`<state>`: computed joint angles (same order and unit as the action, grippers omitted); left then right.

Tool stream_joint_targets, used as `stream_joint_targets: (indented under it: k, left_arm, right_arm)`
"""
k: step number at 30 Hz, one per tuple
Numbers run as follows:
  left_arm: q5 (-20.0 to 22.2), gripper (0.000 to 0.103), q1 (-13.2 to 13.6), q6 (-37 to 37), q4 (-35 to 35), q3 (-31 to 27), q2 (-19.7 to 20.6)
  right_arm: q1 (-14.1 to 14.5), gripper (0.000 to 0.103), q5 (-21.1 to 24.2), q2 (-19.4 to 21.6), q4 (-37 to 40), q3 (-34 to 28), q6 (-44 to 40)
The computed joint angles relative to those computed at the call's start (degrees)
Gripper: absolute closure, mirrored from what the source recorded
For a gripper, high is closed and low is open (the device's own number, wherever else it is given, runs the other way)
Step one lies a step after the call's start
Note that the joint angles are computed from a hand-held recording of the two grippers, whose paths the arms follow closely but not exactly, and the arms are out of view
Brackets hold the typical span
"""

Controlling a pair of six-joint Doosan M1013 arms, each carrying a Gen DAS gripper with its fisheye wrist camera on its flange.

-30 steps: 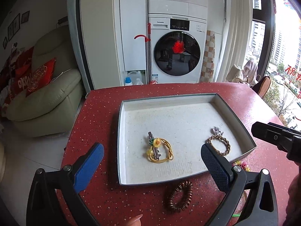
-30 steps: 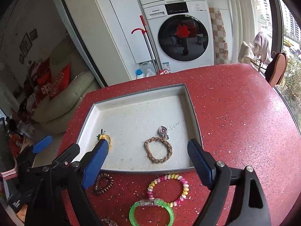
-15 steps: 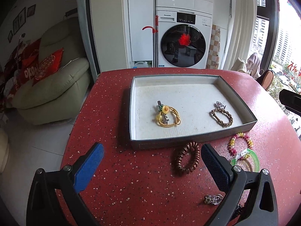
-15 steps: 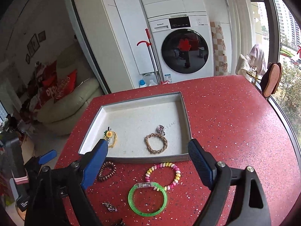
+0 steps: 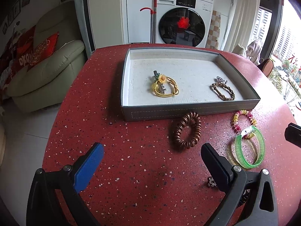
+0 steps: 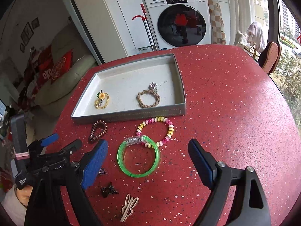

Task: Organize jewelry
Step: 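Withdraw both tools from the tray toward the remaining jewelry, then grasp the brown coiled hair tie with the left tool while the right tool grasps the green bangle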

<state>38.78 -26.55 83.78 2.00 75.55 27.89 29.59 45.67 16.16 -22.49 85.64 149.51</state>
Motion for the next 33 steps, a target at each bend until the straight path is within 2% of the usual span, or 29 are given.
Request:
stream_joint_targets:
  k: [12, 20, 21, 22, 23, 25, 27, 28, 29, 30, 31, 32, 33]
  left_arm:
    - [2.0, 0.0, 0.2, -0.5, -0.2, -3.1, 2.5]
    - [3.7, 0.0, -0.1, 0.1, -1.1, -5.1, 4.2]
    - [3.7, 0.001, -0.2, 0.0, -1.1, -5.2, 4.3]
    - [3.8, 0.011, -0.3, 0.2, -1.0, -5.4, 4.5]
    - [4.5, 0.014, -0.3, 0.7, -1.4, -5.8, 4.8]
    - [4.6, 0.015, -0.5, 1.1, -1.6, -6.0, 5.0]
    - [3.0, 0.022, -1.2, 0.0, 1.3, -5.1, 4.7]
    - [2.0, 0.034, -1.3, 1.1, 0.9, -4.7, 4.6]
    - [1.3, 0.043, -1.3, 2.9, -0.5, -4.3, 4.3]
    - [0.7, 0.065, -1.5, 4.1, -0.7, -4.0, 4.1]
    - [0.5, 0.073, -1.7, 4.9, -0.6, -3.9, 4.0]
    - [0.3, 0.073, -1.8, 5.0, -0.4, -3.7, 3.9]
    - [0.3, 0.073, -1.7, 6.2, -1.9, -3.5, 3.8]
  right_arm:
    - [-0.2, 0.014, 2.1, 0.9, 3.0, 0.2, -1.0]
    - [-0.6, 0.014, 6.7, 3.4, 4.1, -2.1, -2.8]
    - [-0.6, 0.014, 7.2, 3.8, 4.3, -2.4, -3.1]
    - [-0.7, 0.014, 7.5, 4.1, 4.6, -2.6, -3.3]
    - [-0.7, 0.016, 7.8, 4.4, 4.6, -2.9, -3.5]
    - [-0.2, 0.023, 8.8, 5.0, 3.0, -3.4, -3.3]
    - [0.9, 0.033, 11.1, 5.9, -0.4, -4.3, -3.2]
    - [1.3, 0.036, 11.9, 6.2, -1.8, -4.6, -3.3]
    - [1.7, 0.044, 12.6, 6.4, -3.1, -4.8, -3.4]
    - [2.1, 0.057, 12.2, 6.3, -4.0, -4.6, -3.5]
    - [2.3, 0.067, 11.8, 6.2, -4.5, -4.5, -3.3]
    - [2.4, 0.091, 11.8, 6.2, -4.7, -4.5, -3.2]
    - [2.4, 0.095, 11.5, 6.1, -4.9, -4.3, -2.7]
